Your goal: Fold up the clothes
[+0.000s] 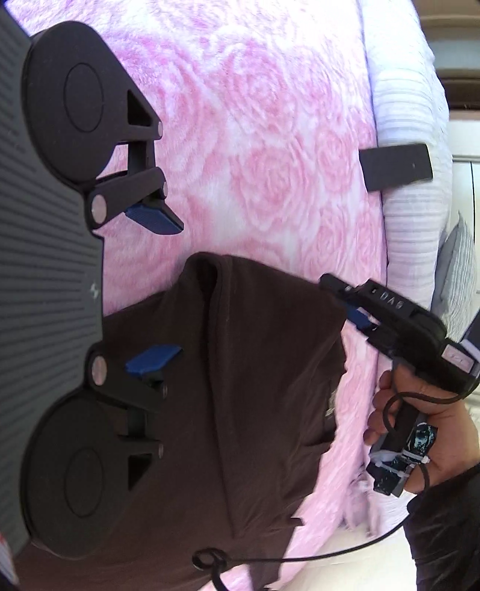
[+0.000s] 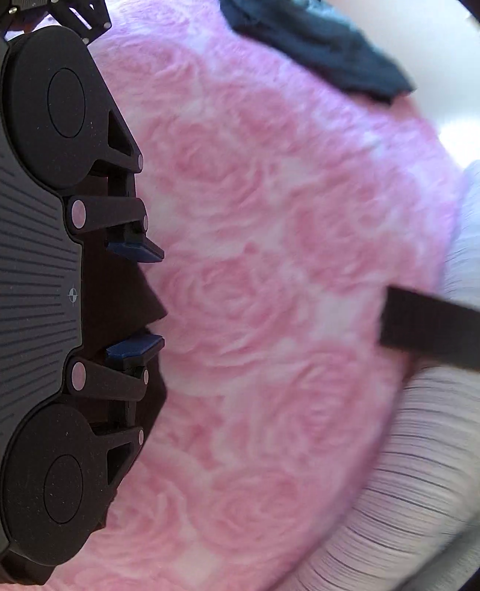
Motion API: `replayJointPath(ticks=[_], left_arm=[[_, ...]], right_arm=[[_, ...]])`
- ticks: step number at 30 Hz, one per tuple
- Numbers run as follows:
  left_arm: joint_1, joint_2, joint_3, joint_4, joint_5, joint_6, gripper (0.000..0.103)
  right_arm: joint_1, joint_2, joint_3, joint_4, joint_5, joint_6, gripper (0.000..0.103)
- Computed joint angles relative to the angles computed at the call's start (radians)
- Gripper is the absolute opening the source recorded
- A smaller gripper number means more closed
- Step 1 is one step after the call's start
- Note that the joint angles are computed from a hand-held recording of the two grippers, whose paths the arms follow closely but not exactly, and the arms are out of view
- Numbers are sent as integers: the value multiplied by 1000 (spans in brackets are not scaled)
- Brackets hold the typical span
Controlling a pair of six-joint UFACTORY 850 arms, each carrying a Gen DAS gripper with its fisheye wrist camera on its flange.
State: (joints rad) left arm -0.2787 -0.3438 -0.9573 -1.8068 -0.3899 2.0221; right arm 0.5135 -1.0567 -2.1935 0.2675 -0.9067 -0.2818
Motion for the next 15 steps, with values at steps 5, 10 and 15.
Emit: replayJointPath(ticks=[5, 10, 15], left_arm=[[-1, -22, -21, 19, -53, 0, 62], [-12, -48, -38, 53, -70, -14, 63], [-3, -45, -44, 72, -74, -50, 63]], right_arm=[[18, -119, -226, -66, -137, -51, 6], [21, -94, -179, 63, 62, -226, 3], [9, -1, -21, 33, 170, -126, 7]])
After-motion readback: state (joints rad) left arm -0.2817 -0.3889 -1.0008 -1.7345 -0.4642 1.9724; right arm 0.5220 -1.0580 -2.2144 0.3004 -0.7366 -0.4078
